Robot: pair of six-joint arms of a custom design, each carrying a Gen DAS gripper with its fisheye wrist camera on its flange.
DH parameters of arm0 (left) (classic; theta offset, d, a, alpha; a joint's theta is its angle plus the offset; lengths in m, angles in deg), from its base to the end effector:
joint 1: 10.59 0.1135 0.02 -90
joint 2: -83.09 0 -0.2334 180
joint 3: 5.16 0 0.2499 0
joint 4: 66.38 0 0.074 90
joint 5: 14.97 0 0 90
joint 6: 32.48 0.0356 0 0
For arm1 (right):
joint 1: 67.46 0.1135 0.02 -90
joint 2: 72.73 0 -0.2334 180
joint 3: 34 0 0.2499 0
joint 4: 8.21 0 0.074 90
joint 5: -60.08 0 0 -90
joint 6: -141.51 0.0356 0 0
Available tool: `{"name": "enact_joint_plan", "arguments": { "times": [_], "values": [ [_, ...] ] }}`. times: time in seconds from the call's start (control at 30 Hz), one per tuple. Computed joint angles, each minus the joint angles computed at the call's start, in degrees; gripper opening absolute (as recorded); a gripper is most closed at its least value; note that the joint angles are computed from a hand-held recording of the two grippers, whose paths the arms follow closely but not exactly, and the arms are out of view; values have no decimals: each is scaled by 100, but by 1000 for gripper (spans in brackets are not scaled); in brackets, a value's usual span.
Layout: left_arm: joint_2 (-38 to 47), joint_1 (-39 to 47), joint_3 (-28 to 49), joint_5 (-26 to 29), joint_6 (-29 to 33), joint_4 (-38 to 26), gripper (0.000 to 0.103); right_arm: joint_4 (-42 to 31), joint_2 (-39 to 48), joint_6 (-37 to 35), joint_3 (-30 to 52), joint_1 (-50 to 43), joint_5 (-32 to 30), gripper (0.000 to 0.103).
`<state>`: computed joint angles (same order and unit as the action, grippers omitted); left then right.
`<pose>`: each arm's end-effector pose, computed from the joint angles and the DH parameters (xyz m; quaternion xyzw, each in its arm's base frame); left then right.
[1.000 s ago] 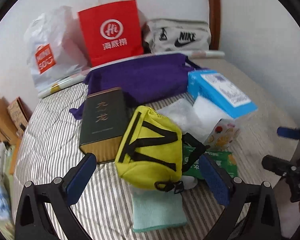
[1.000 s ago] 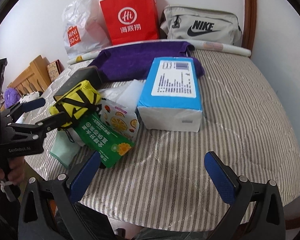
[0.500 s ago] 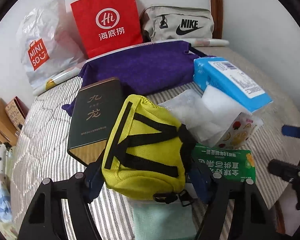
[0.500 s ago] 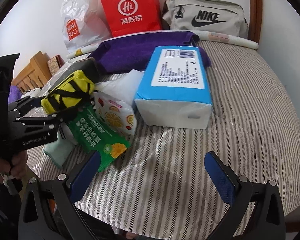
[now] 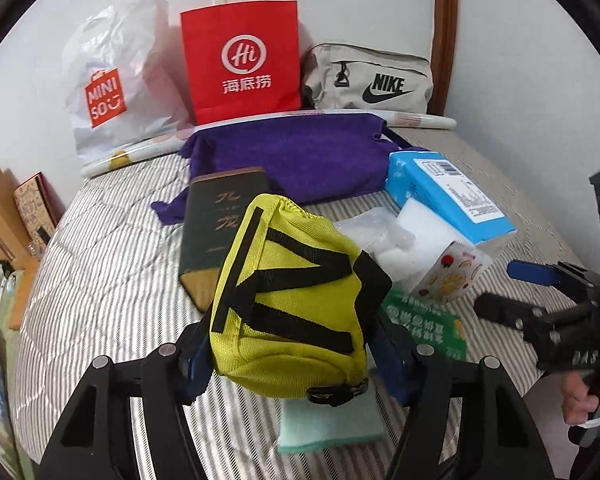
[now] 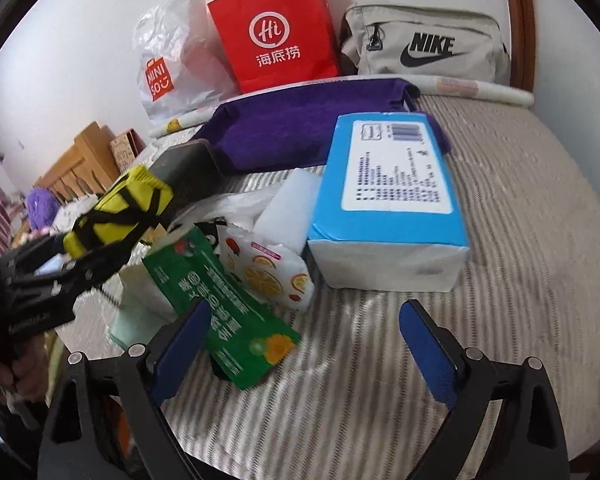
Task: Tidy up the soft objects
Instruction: 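Grasp the fruit-print wet-wipe packet with the right gripper while the left gripper holds the pouch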
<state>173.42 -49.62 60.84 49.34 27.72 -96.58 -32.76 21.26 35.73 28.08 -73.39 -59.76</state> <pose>0.2510 -0.1836 0.1575 0.0072 0.9311 0.0068 0.3647 0.3065 -0.0140 0.1268 -0.1534 0.9154 0.1896 0.3202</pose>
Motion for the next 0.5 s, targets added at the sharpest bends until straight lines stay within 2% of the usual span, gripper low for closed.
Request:
{"name": "enact_joint_plan", "arguments": {
  "times": [0.17, 0.37, 0.47, 0.5],
  "values": [
    [-342, 19, -452, 34, -179, 109, 65, 232, 316, 560, 136, 188, -38, 94],
    [-622, 93, -857, 102, -467, 155, 65, 595, 422, 1713, 88, 519, -212, 94],
    [-809, 221, -1097, 265, -519, 287, 65, 799, 416, 2139, 50, 827, 203, 94],
    [-896, 262, -1196, 316, -512, 352, 65, 868, 432, 2246, 48, 927, 378, 89]
  ]
}}
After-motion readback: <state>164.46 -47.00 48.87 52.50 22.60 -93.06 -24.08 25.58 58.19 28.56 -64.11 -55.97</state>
